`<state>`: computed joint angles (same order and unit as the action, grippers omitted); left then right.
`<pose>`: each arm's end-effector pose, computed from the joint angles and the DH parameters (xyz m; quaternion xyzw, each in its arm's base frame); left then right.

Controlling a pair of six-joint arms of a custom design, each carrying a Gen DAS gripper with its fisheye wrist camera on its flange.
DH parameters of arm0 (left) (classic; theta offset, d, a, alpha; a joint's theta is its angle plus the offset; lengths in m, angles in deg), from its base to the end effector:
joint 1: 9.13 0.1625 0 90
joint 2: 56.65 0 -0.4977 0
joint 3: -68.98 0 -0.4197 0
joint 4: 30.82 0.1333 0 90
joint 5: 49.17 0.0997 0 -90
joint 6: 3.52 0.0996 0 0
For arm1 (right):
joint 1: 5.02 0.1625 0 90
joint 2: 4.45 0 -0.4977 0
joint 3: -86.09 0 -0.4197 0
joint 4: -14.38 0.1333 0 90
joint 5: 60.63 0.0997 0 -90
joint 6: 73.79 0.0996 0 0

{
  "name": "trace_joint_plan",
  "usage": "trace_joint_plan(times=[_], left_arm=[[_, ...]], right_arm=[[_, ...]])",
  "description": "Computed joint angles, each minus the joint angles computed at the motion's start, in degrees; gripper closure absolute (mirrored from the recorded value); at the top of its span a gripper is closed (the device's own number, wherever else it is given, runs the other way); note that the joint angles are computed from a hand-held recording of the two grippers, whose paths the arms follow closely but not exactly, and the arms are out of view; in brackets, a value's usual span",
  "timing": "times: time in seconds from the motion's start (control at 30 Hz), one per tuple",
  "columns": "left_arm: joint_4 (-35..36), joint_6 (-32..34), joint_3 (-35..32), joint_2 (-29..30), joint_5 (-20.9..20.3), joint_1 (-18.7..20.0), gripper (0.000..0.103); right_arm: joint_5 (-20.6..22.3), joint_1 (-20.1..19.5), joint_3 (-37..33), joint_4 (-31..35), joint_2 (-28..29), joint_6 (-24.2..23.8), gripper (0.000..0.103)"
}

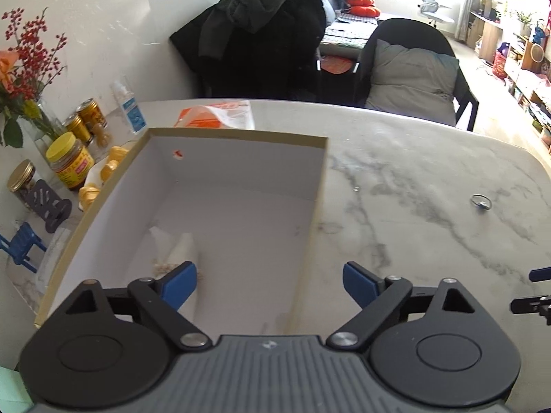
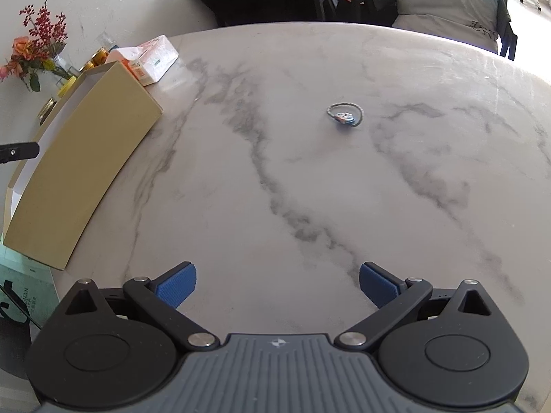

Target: Fold shopping bag

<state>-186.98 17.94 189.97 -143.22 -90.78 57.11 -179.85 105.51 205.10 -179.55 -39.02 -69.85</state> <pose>-0.0095 -0.5373 0.4183 0.2339 0.8530 -0.2573 0.3891 0.2804 -0.5074 -0.0215 0.0953 -0.9499 0.2128 0.2082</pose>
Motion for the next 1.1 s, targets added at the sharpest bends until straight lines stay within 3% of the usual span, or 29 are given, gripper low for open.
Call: trace_joint_plan(times=[0.53,1.1], left_arm=[[2.7,-6.1,1.8,1.1,-5.0,-3.3,0.004],[0.2,-7.7,6.2,5.2,-8.3,-3.2,0.003]], right_arm=[[-1.0,-0.4,0.2,-0.2,-0.1,1.4,0.001],[0.0,0.2,0.0,1.9,0.4,0.3,0.001]])
